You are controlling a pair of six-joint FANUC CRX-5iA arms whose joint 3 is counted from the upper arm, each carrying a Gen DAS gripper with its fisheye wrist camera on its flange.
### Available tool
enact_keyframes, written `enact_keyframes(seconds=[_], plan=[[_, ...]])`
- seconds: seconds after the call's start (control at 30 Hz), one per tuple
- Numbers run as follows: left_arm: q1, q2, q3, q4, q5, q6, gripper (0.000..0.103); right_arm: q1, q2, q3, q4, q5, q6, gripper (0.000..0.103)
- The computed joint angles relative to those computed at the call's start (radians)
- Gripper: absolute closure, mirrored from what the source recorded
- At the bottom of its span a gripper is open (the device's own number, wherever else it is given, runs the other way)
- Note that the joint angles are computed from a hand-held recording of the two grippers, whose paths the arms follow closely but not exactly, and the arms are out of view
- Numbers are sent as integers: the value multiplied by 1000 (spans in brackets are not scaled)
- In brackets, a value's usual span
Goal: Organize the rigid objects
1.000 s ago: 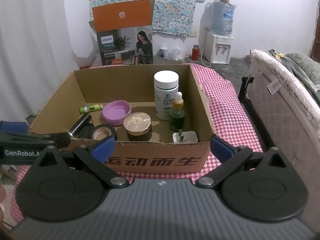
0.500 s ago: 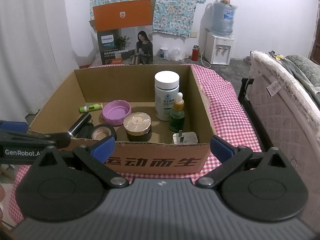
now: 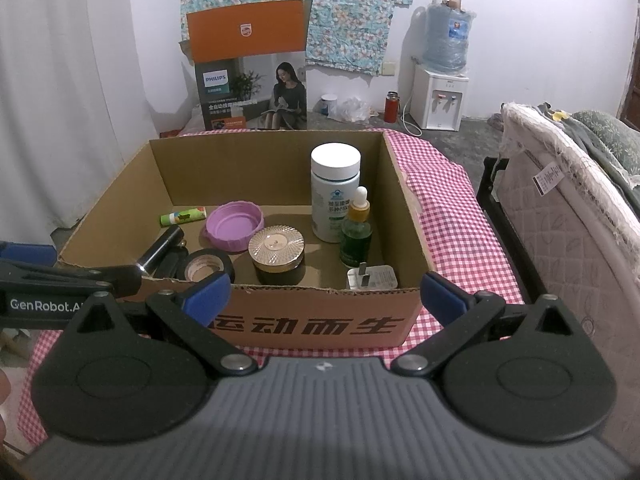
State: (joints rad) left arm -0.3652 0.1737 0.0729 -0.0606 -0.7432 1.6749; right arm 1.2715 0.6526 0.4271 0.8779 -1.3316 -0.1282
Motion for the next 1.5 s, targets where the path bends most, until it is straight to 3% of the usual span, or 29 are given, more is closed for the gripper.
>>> enact_keyframes(seconds=[1.5], plan=[[0, -1, 3, -5, -8, 12, 1, 1, -2, 4, -9, 4, 3, 1]])
